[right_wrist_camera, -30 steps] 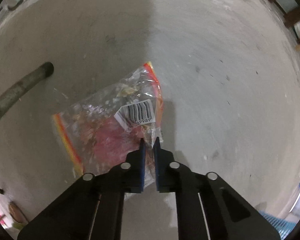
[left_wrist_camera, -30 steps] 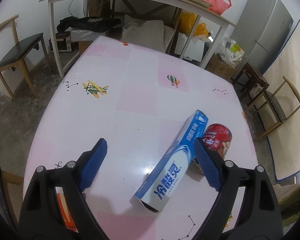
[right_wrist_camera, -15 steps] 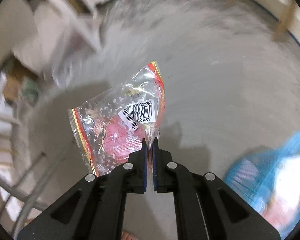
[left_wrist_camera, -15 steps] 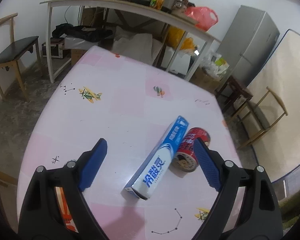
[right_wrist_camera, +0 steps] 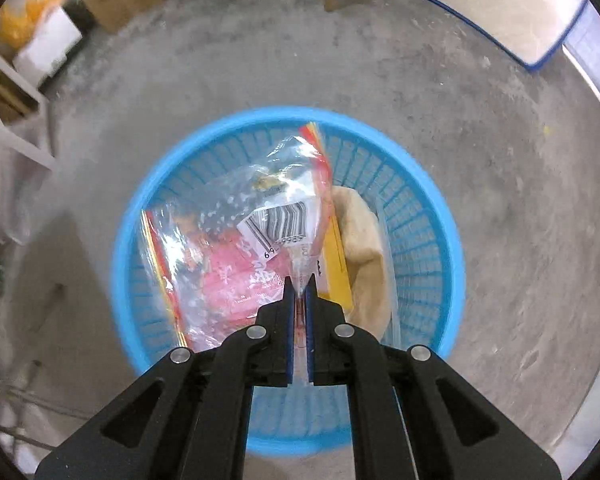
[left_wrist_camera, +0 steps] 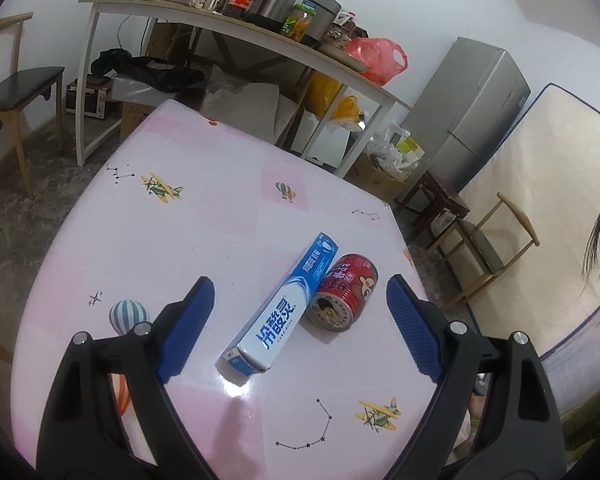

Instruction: Collect trash

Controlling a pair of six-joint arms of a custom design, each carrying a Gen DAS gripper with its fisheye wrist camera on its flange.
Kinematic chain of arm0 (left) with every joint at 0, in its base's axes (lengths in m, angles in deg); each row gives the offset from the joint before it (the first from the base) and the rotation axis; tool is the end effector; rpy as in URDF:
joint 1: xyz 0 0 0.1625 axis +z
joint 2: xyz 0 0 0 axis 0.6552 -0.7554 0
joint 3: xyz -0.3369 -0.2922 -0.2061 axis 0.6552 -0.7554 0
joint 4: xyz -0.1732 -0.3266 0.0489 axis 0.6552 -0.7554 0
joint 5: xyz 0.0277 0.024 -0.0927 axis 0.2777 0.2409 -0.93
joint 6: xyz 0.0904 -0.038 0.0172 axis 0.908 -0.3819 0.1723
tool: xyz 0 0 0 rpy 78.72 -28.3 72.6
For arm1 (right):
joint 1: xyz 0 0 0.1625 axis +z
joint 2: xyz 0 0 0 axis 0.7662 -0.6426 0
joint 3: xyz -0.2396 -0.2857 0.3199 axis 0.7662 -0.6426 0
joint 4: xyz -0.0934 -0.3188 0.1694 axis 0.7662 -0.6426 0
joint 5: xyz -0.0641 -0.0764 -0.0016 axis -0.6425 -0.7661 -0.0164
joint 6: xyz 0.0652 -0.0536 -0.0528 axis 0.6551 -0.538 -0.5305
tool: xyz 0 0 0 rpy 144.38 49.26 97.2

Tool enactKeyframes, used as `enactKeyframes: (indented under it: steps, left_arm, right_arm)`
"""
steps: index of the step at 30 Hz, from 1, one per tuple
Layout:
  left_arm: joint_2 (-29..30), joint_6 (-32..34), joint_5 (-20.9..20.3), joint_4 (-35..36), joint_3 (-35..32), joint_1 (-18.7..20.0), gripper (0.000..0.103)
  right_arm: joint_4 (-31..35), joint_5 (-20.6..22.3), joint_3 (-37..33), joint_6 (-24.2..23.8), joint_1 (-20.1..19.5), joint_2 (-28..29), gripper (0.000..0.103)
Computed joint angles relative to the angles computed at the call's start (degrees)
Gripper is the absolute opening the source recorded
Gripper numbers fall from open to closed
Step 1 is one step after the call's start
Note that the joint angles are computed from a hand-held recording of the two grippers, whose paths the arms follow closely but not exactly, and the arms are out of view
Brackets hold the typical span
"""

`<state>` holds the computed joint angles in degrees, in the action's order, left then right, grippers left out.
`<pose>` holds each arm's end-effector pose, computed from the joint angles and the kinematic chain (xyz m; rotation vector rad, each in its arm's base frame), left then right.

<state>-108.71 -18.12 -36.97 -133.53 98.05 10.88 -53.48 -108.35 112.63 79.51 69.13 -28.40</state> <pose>-0.1802 -0.5129 0.7406 0.5383 2.7518 -0.9987 0.2572 -0.3450 0.2291 -1.1291 -1.9289 0.7155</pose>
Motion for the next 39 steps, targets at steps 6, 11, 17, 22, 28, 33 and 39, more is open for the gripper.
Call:
enactKeyframes:
  steps: [6,11,17,22,28,33,39]
  left_arm:
    - [-1.40,-0.63,1.21,-0.88,0.19,-0.80,0.084]
    - [-2.13,0.34,2.62,-0.98,0.78,-1.30,0.084]
    - [-2.93,1.42,2.65,-1.20,1.54,-1.23,0.084]
    - [-4.08,1.90,1.44,-2.13,2.26,-0.89,0.084]
    - [-6.06,1.80,1.54,-2.38,3.33,-0.73,0.084]
    - [-7.59,1.92,3.62,-1.53,4.47,-1.02,0.084]
    - [-9.08,3.86,5.90,0.07,6.12,-1.63,0.086]
  right_arm:
    - [-4.00,1.71,0.32,-10.26,-8.32,3.31,0.015]
    - [5.49,2.96,-4.28,-11.87,-9.69,5.06,0.031]
    - [6.82,0.76,-4.54,-7.04,-5.00,1.73,0.062]
    - [10.72,-0.17,-6.00,-1.22,-1.07,0.78,0.062]
    - [18.80,-0.98,-7.59,8.53,3.56,-1.43,0.062]
    - [23.08,-2.16,-11.96,16.05,11.83,-1.12,0.062]
    - [24.32,-6.46,-23.51,15.29,22.72,4.74,0.073]
